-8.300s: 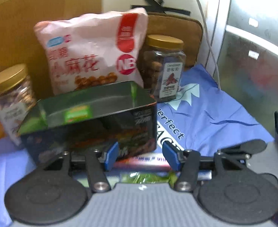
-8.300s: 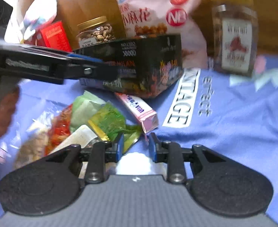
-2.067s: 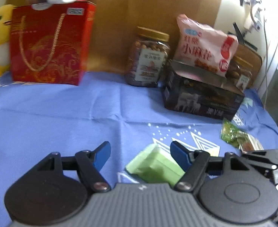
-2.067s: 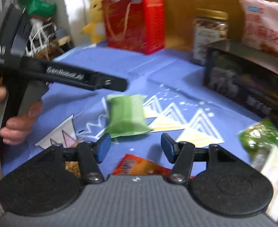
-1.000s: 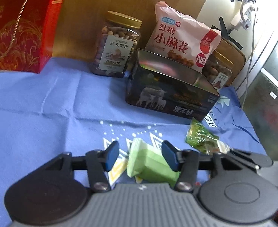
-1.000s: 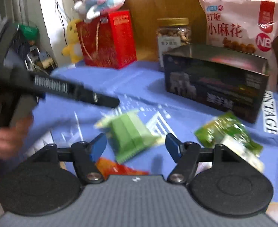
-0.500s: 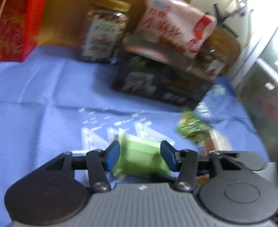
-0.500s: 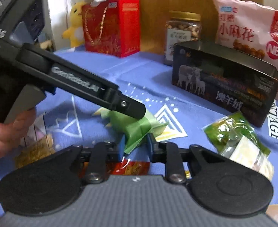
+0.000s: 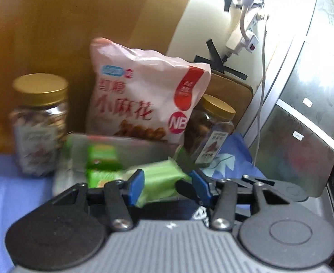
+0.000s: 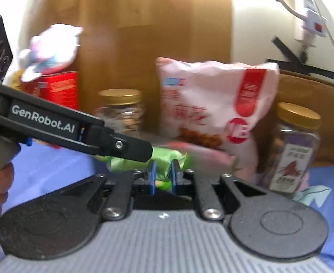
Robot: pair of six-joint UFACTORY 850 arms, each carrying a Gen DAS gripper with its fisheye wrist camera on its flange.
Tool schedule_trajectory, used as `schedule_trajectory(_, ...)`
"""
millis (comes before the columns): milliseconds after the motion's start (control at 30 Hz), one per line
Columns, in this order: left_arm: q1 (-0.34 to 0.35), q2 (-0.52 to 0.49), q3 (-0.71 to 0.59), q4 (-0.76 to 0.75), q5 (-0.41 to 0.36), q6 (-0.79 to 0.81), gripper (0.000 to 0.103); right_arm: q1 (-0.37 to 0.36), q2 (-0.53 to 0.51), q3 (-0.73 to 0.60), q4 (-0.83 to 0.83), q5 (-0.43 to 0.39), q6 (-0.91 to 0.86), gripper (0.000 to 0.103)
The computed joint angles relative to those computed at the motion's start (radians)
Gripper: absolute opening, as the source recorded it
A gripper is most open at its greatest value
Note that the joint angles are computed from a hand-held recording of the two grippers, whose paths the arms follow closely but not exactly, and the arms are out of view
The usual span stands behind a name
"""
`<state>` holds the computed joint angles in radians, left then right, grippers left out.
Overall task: Organize snacks
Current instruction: 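Carry the light green packet into the tin box and release it, then grasp the clear sunflower-seed bag with the left tool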
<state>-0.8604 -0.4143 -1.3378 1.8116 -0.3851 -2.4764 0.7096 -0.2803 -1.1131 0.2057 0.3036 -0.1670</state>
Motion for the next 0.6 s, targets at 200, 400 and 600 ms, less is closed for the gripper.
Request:
schedule_trajectory(200,0.015,-0.083,-0.08,-0.143,0.012,0.125,0.046,-0.018,-0.03,-0.001,0.136,0.008,-0.126,0.017)
schedule_trajectory(400,-0.017,0.021,0.065,-0.002,-0.056,-0.062,0.048,-0.035,0.059,0.089,-0.084,0.06,0.195,0.019)
schedule_trajectory(600,-0.099,0.162,0.244,-0.095,-0.173,-0.04,0.051,-0.043,0.176,0.219,-0.498,0.081,0.669,0.036)
